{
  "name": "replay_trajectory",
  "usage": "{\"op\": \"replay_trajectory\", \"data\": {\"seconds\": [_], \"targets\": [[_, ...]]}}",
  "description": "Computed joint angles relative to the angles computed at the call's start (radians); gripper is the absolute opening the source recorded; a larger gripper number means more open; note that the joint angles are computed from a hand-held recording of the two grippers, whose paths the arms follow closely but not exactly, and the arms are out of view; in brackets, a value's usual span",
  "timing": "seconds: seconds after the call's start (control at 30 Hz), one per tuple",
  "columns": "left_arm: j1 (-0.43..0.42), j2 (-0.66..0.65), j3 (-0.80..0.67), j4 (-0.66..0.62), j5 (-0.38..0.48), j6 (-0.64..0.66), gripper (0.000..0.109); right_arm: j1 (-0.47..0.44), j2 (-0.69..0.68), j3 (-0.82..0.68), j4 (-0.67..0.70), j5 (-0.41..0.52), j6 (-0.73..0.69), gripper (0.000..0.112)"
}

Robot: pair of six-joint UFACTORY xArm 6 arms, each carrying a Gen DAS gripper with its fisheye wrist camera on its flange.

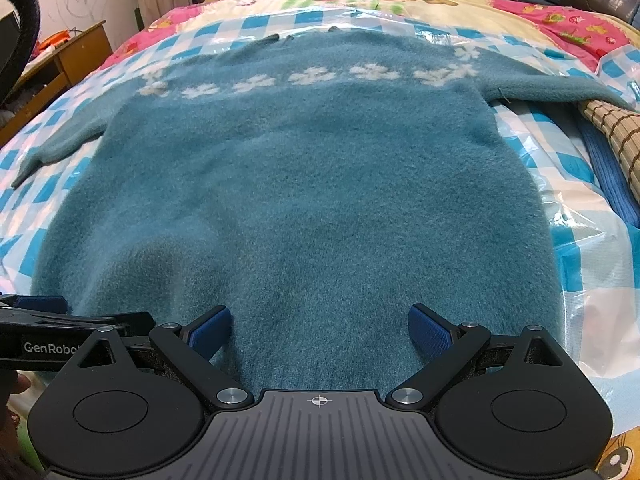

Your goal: Fold small clothes

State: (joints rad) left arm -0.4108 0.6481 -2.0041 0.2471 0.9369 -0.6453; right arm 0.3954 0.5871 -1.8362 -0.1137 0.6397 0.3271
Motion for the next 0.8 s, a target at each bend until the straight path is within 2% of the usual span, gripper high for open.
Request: {"op": "replay_trajectory", "data": {"seconds": [0.8], "targets": [[-0.002, -0.023, 0.019, 0.034, -0.02, 0.0, 0.103, 0.0, -0.022, 0.038, 0.0, -0.071, 0.005, 0.096]]}}
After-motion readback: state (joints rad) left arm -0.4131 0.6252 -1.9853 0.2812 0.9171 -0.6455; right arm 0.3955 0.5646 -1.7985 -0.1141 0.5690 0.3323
